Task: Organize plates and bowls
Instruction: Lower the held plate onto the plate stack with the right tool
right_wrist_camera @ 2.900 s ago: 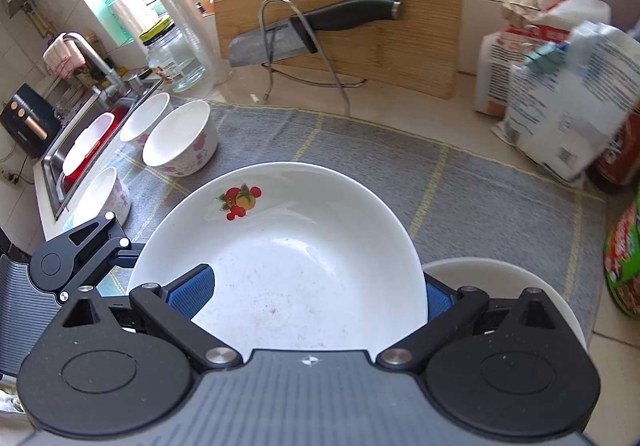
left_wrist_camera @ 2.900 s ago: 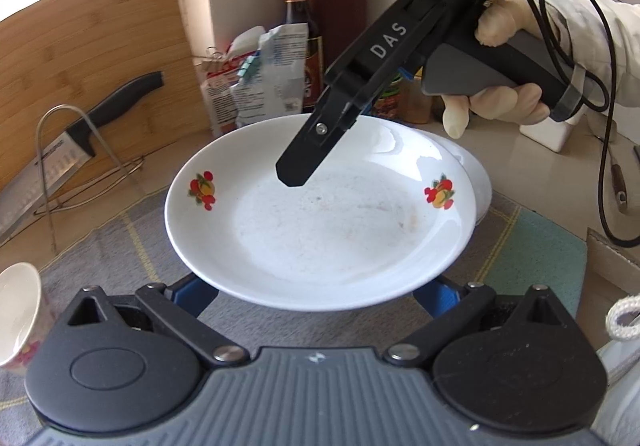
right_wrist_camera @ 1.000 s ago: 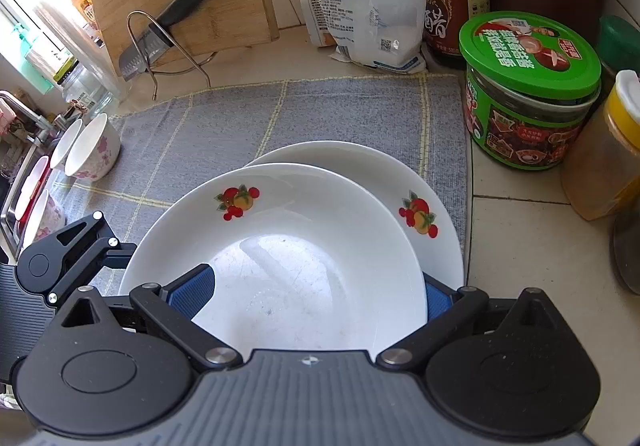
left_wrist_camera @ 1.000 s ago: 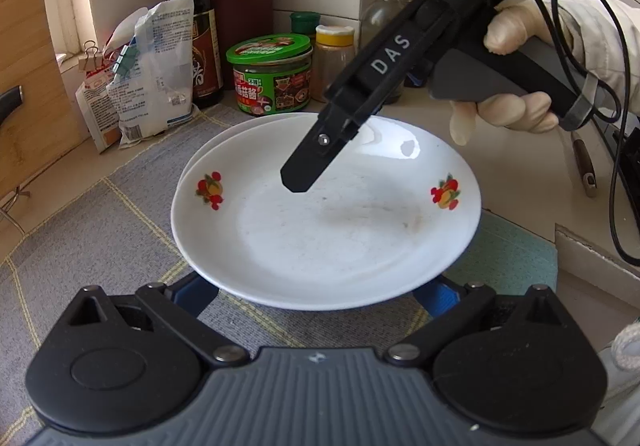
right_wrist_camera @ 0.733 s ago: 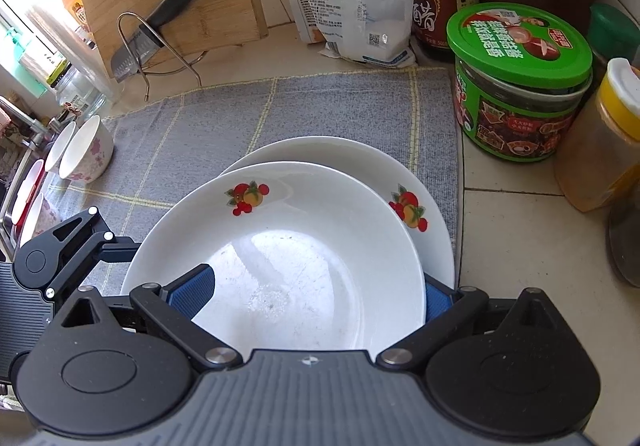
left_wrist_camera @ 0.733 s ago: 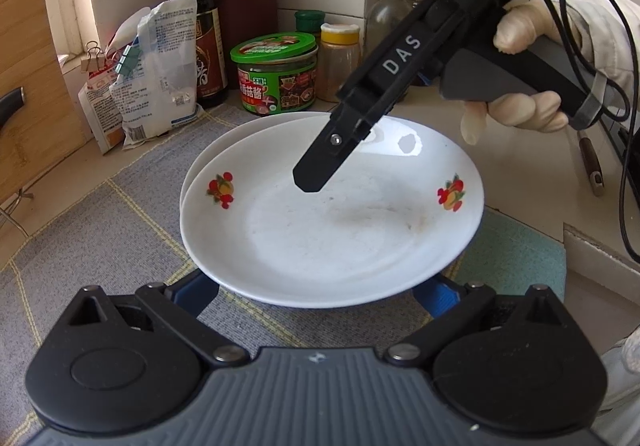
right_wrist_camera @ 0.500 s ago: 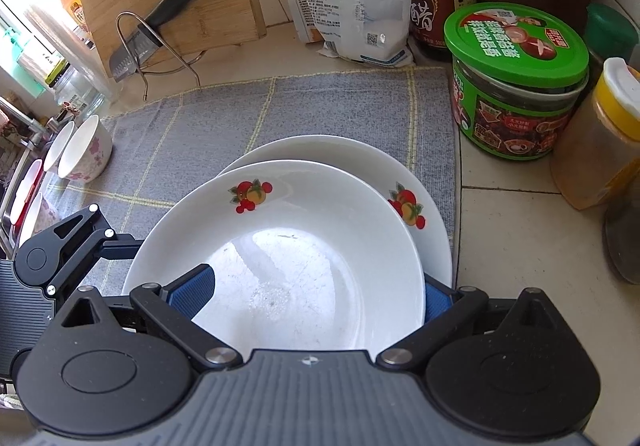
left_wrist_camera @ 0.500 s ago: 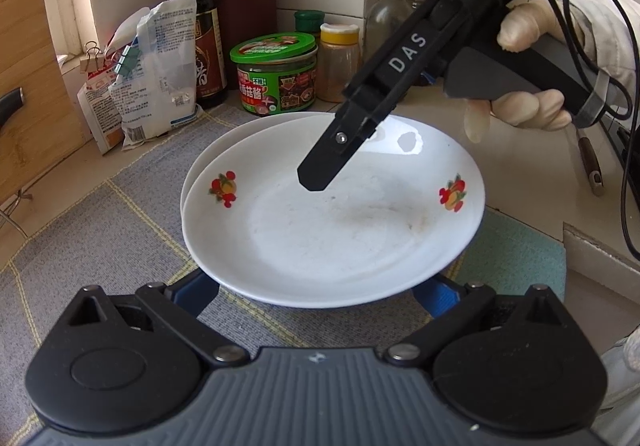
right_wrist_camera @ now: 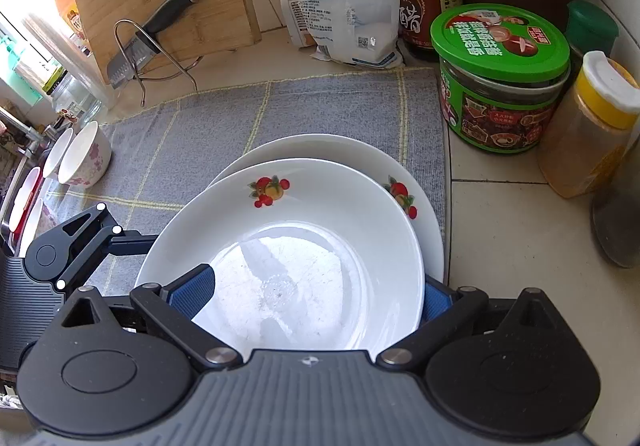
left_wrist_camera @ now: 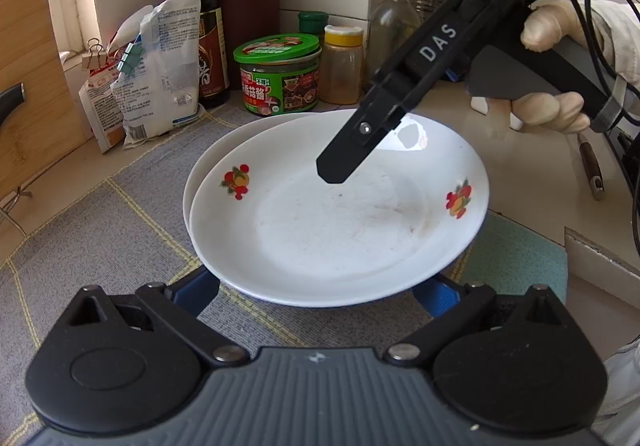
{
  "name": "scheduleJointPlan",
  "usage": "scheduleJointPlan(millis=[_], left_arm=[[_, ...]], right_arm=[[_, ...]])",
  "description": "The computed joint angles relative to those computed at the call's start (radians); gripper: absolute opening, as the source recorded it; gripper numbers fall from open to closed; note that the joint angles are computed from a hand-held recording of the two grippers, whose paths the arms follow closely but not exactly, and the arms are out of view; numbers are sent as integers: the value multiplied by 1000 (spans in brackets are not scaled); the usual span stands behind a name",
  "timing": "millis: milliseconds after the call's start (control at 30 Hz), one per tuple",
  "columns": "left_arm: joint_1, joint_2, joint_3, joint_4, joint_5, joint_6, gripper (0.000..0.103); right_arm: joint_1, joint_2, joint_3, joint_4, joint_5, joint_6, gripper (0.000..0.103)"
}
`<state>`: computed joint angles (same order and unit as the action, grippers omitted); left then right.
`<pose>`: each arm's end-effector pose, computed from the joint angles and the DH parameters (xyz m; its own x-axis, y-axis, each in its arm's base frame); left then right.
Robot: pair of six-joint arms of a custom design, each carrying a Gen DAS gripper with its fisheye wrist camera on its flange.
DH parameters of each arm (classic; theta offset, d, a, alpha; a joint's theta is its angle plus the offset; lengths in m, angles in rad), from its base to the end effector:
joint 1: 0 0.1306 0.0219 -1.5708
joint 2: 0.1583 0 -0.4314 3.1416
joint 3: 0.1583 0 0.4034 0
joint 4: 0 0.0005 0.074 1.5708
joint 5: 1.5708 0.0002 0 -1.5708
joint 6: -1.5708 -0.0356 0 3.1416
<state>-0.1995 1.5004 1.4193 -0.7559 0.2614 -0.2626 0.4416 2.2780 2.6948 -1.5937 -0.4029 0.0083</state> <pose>0.5218 -0.1154 0.4470 -0.6092 0.3790 -0.6966 0.5377 0.8431 -0.0115 0.6814 0.3370 0.4749 -0.8304 -0.4010 -0.3868 -0.5361 0.7641 0.3588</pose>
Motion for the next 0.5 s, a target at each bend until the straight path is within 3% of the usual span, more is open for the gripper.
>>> scheduleJointPlan(millis=[500], left_arm=[[1, 0, 2, 3, 0, -5, 102]], right_arm=[[3, -43, -60, 20, 35, -4, 103]])
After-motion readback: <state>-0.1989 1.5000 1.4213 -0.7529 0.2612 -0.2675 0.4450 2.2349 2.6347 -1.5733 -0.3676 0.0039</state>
